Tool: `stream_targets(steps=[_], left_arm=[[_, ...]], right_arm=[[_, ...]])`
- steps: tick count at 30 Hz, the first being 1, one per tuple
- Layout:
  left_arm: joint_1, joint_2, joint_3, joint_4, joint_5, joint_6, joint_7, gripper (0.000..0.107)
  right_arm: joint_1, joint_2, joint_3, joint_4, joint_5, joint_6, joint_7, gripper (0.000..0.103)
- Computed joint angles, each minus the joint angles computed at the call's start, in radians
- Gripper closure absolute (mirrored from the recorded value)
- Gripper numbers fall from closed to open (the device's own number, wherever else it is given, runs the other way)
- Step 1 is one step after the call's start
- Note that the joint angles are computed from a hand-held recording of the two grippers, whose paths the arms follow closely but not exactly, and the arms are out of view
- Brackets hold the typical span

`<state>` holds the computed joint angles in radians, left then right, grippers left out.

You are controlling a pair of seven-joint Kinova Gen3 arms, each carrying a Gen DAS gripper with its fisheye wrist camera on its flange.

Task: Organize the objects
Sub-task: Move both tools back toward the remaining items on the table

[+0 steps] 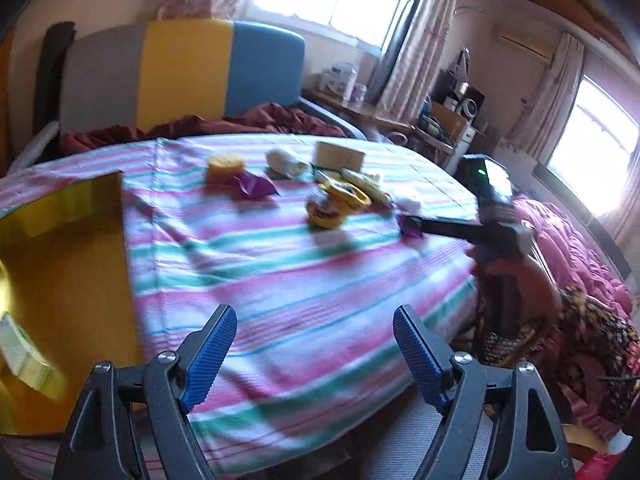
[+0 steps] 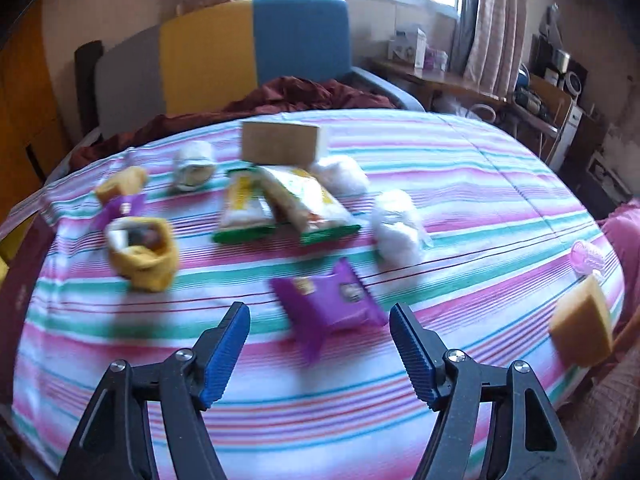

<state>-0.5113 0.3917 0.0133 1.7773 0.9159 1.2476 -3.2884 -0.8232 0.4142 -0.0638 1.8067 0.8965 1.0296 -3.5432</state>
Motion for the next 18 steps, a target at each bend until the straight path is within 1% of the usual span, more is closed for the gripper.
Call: stream_targets(steps=[3,5,6,7,8,9,14,18], left_arm=[[0.022,-0.004,0.001,0.013,-0.021,-0.021,0.014,0.026],[0.03,-0.005,0.002,0.015,-0.03,-0.031,0.023,0.026],[0.033,-0.004,0.002,0.015,-0.034,-0.033,0.029,0.026],[0.037,-0.004,0.003,0.015,-0.037,-0.038,0.037,0.026],[0.043,-0.005,0.003,0.015,-0.04,-0.047,0.048,0.026],[0.046,-0.005,0.005,0.014,-0.044,-0.05,0.058,0.026],[0.071,-0.003,0.018,0.002,-0.052,-0.073,0.099,0.026],[0.108,0.006,0.034,-0.018,-0.061,-0.103,0.142,0.026]], right_arm=[[0.026,-0.011,0.012,0.056,0.042,-0.071,-0.027,0.03],[0.043,-0.013,0.013,0.08,0.069,-0.114,-0.024,0.031],[0.051,-0.012,0.014,0.09,0.084,-0.137,-0.02,0.036],[0.055,-0.01,0.016,0.099,0.098,-0.157,-0.024,0.043],[0.06,-0.007,0.017,0.104,0.106,-0.175,-0.026,0.048],[0.07,0.0,0.017,0.101,0.108,-0.19,-0.022,0.05],[0.038,0.012,0.039,0.122,0.176,-0.197,-0.129,0.051],[0.007,0.032,0.042,0.14,0.253,-0.183,-0.252,0.052]])
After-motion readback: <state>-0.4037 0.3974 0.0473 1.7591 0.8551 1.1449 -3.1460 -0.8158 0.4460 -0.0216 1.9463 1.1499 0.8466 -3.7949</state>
